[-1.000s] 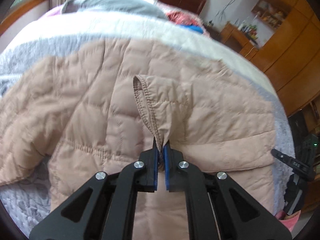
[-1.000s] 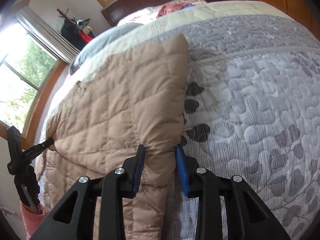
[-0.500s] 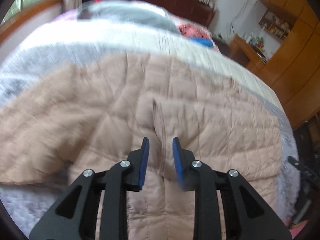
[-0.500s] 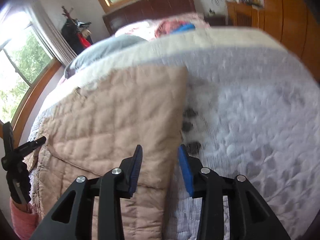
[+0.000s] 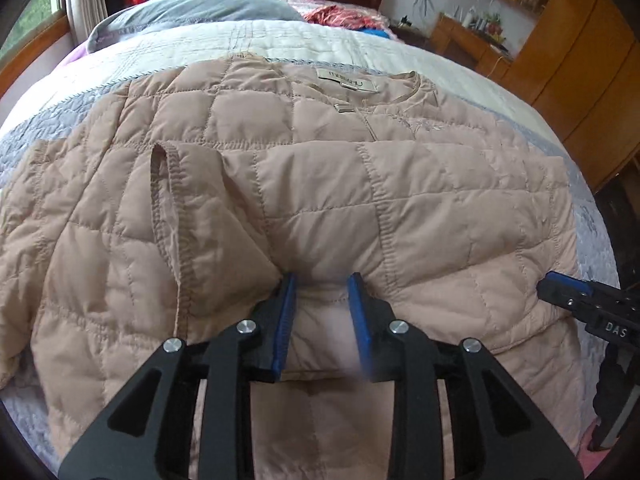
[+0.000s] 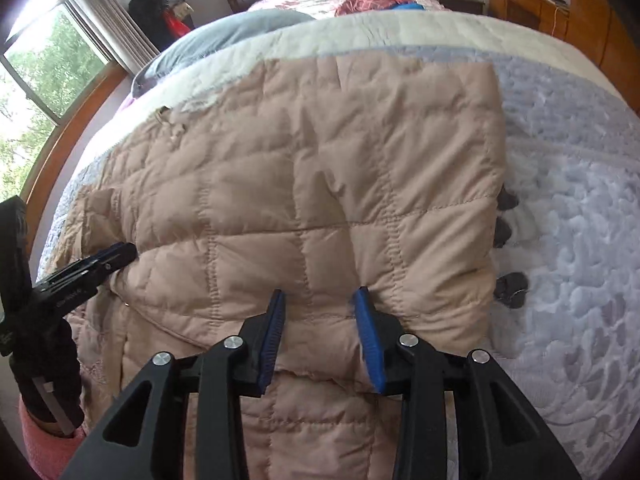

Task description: Fold large clothes

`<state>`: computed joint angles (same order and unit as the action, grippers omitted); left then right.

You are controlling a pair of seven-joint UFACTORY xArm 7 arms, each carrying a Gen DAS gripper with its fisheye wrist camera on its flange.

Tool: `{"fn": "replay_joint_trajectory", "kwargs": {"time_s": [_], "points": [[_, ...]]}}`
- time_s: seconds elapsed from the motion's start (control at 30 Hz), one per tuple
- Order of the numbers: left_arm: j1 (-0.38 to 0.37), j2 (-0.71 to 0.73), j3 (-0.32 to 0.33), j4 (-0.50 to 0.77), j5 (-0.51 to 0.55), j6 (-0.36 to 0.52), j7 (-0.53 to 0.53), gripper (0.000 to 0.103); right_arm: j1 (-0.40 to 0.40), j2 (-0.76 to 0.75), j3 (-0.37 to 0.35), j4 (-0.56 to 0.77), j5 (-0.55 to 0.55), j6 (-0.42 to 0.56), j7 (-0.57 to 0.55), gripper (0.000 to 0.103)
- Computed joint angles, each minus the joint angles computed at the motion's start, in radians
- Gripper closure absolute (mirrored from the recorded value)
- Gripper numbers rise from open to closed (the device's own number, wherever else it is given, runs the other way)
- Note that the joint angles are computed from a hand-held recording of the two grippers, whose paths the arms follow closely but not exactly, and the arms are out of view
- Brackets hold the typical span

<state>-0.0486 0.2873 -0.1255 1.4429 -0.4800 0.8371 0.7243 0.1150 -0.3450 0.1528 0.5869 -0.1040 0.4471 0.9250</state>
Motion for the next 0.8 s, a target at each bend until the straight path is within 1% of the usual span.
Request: {"fn": "replay_joint_trajectory", "kwargs": {"time_s": [0.1,0.17,0.23,0.27,0.3,0.33,0.37,0.4,0.43,0.47,0.53,0.63,0.67,0.77,0.8], "points": [[0.013,-0.006,-0.002,-0.013,-0.021,-0.004,0.034,0.075,-0.017,-0.002,0.024,-0.012,-0.037,-0.012,0.038,0.066],[0.018,-0.004,0.0,-0.012,-0.032,0.0,0.036,0.075,-0.021,-0.002,0.031,-0.014,-0.05,-0.015,0.058,0.067],[0.009,-0.003,0.0,-0.01,-0.029,0.0,0.01,0.075,-0.014,-0.005,0.02,-0.009,-0.041,-0.005,0.054,0.066],[0.007,0.0,0.001,0.0,-0.026,0.011,-0.004,0.076,-0.01,-0.004,0.02,-0.003,-0.04,-0.002,0.054,0.066],[0.005,0.0,0.002,0.014,-0.022,0.032,-0.024,0.075,0.0,-0.015,0.006,-0.005,-0.028,0.001,0.032,0.064],[0.014,0.0,0.006,0.032,-0.025,0.07,-0.034,0.071,0.014,-0.045,-0.005,-0.023,-0.01,-0.014,0.013,0.064],[0.034,-0.004,0.009,0.05,-0.051,0.115,-0.033,0.068,0.029,-0.064,-0.018,-0.035,0.014,-0.046,-0.008,0.064],[0.051,-0.008,0.012,0.068,-0.079,0.142,-0.032,0.058,0.051,-0.091,-0.036,-0.058,0.047,-0.096,-0.037,0.062],[0.067,-0.021,0.018,0.067,-0.101,0.15,-0.023,0.048,0.061,-0.125,-0.042,-0.08,0.067,-0.117,-0.051,0.059],[0.079,-0.035,0.025,0.064,-0.116,0.155,-0.011,0.045,0.052,-0.176,-0.027,-0.101,0.07,-0.106,-0.045,0.058],[0.126,-0.063,0.05,0.061,-0.162,0.172,0.047,0.041,0.005,-0.27,0.036,-0.118,0.039,-0.005,-0.002,0.057],[0.192,-0.063,0.102,0.087,-0.179,0.2,0.073,0.034,0.004,-0.372,0.066,-0.153,0.024,0.098,0.024,0.056],[0.208,-0.053,0.113,0.104,-0.176,0.204,0.066,0.034,0.008,-0.393,0.068,-0.163,0.024,0.113,0.027,0.056],[0.27,-0.012,0.165,0.146,-0.115,0.132,0.016,0.034,0.024,-0.443,0.085,-0.187,0.022,0.171,0.043,0.056],[0.293,0.008,0.17,0.169,-0.104,0.127,0.003,0.034,0.03,-0.448,0.088,-0.188,0.022,0.187,0.045,0.056]]}}
